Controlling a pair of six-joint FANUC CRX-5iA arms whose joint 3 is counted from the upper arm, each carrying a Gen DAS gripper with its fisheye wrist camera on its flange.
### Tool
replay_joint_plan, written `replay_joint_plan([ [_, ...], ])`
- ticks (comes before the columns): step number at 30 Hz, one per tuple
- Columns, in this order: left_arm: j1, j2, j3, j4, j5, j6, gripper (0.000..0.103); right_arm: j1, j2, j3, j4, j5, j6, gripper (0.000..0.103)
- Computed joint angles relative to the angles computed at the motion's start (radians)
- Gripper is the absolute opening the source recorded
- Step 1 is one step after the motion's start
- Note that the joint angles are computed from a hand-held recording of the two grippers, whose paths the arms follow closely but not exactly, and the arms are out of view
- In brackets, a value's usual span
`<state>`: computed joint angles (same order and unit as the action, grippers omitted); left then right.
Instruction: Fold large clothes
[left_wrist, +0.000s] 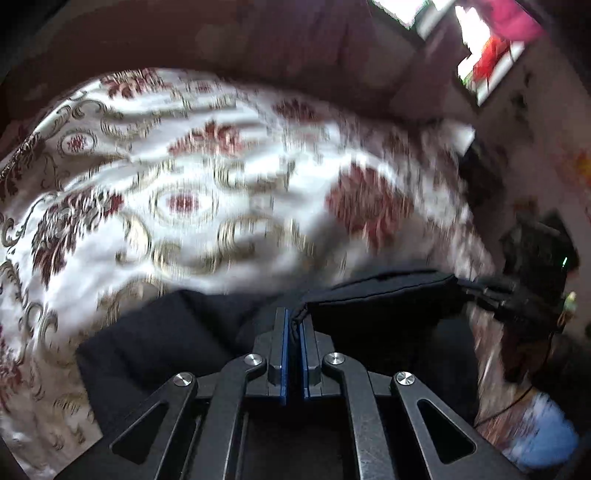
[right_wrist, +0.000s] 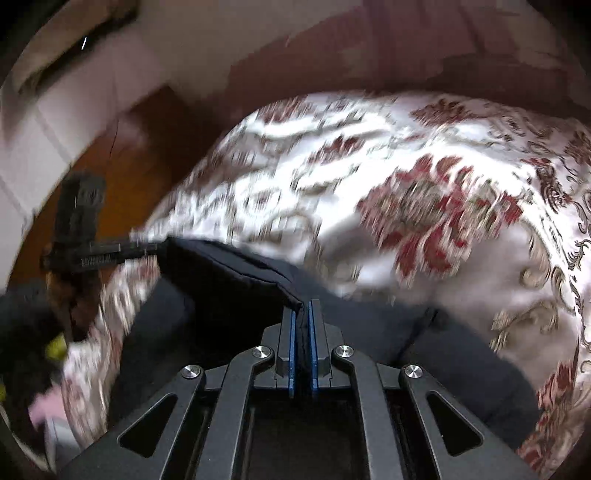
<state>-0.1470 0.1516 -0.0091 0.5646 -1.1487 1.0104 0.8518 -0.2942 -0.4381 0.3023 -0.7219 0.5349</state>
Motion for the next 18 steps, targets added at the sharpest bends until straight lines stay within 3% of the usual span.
replay_joint_plan([
  [6,-0.043,0.01,0.006,-0.169,-0.075,0.044,0.005,0.047,0.058,0.022,-0.096,-0.114,0.07,0.006],
  [10,-0.086,0.034,0.013,-0.26,-0.072,0.092,0.005,0.034,0.083,-0.001,-0.146,-0.082,0.044,0.006],
  [15,-0.066,-0.007,-0.049,-0.2,-0.017,0.044,0.006,0.046,0.049,-0.039,-0.113,-0.043,-0.039,0.006],
  [18,-0.039,-0.053,-0.082,-0.151,-0.003,0.0,0.011,0.05,0.019,-0.027,-0.125,-0.067,-0.008,0.009],
])
